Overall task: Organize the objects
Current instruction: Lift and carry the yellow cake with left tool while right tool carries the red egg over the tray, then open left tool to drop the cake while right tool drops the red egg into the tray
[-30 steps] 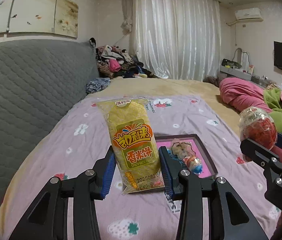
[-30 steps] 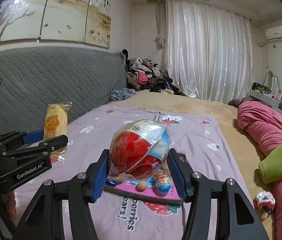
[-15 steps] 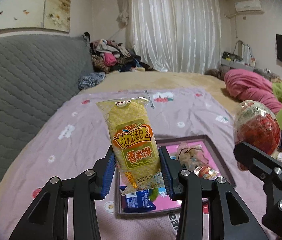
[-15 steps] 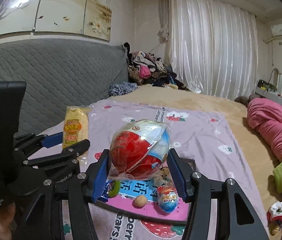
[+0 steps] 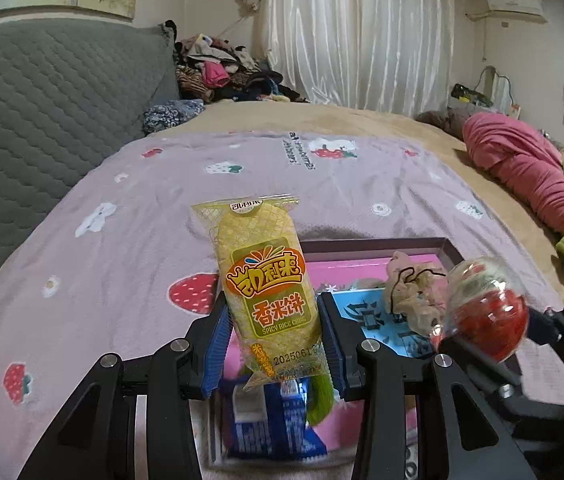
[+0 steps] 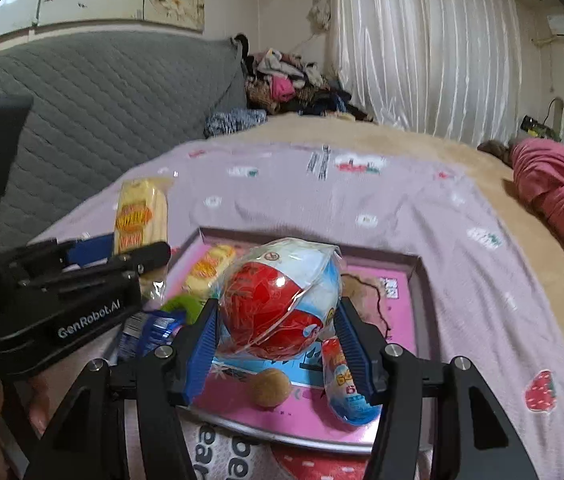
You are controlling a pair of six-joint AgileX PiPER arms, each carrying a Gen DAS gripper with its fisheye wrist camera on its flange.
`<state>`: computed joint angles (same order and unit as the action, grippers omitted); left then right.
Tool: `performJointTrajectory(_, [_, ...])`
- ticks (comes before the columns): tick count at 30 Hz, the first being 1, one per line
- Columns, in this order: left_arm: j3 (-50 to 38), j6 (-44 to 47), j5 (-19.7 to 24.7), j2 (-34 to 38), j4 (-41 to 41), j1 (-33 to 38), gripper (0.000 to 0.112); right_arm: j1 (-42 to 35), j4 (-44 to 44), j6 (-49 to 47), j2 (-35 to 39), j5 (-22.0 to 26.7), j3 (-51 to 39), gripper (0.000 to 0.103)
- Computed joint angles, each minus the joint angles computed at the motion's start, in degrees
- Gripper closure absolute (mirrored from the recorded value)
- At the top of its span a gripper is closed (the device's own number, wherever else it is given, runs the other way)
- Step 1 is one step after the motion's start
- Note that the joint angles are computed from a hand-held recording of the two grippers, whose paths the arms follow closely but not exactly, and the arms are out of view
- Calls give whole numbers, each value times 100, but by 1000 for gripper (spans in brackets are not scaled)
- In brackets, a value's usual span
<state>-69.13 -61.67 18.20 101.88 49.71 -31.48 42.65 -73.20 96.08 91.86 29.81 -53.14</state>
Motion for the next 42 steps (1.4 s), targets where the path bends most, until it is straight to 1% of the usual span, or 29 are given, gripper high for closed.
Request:
performJointTrajectory(2, [-142,248,-126,217,-252,83,69,-125,125,-293,228,-106,-188,46])
performJointTrajectory(4, [-154,-109,-208,360,114,117,69,-200,256,-615,440,-130,-382,46])
performJointTrajectory(6, [-217,-142,-237,547,156,146,69,-260,281,-725,623,-173,-519,46])
performJointTrajectory(7, [-256,22,-323,644,5,191,69,-277,303,-750,719,-186,-577,46])
performJointTrajectory(10, [-427,465,-344,896,-421,268,69,-328,391,-904,1034,-203,-769,46])
performJointTrajectory(11, [-487,762,-342,970,-730,309,69,-345,449,-1012,1107,-206,-811,46])
performJointTrajectory(12, [-507,1281,-455,1037,-1269,404,69,-360,485,-1092,1211,-199,-870,46])
performJointTrajectory(13, [-535,1625,-474,1083,-1614,444,69,-369,607,-1246,1338,-181,-953,46])
performJointTrajectory(15, [-602,2103,-479,1194,-2071,500,68,-395,847,-1522,1546,-188,-1089,46])
performJointTrajectory(16, [-687,2481,-419,1277,-2462,520,68,-394,943,-1621,1634,-169,-1147,46])
performJointTrajectory(18, [-763,2844,-356,1364,-2823,519,68,-385,1174,-1885,1772,-126,-1257,46])
performJointTrajectory(21, [-760,2855,-349,1378,-2835,485,68,-357,1332,-2096,1857,-42,-1296,46])
performJointTrajectory(23, [-740,2709,-357,1383,-2693,465,68,-348,1406,-2187,1895,-27,-1323,46])
performJointTrajectory(24, [-748,2818,-344,1388,-2801,460,68,-335,1397,-2201,1921,9,-1336,46])
performJointTrajectory(26, [-725,2673,-347,1366,-2654,446,68,-321,1408,-2210,1947,49,-1353,46])
performJointTrajectory(29, [-704,2924,-334,1343,-2885,448,68,-309,1509,-2338,1979,149,-1395,46])
performJointTrajectory(33, [-658,2503,-310,1295,-2447,402,67,-285,1410,-2274,2011,222,-1394,45])
performJointTrajectory(34, [-660,2572,-289,1289,-2512,404,66,-279,1389,-2270,2020,254,-1400,42])
performJointTrajectory(35, [-636,2688,-313,1265,-2632,419,65,-274,1397,-2286,2026,282,-1399,39])
performJointTrajectory(37, [-593,2909,-331,1204,-2850,441,60,-244,1348,-2247,2021,308,-1375,36])
performJointTrajectory(39, [-519,3119,-398,1119,-3080,466,50,-222,1351,-2259,1964,307,-1330,34])
performJointTrajectory(41, [-427,3373,-445,997,-3340,488,42,-183,1235,-2144,1866,302,-1259,30])
performJointTrajectory(42, [-386,3296,-464,938,-3276,488,39,-151,1138,-2039,1810,315,-1218,30])
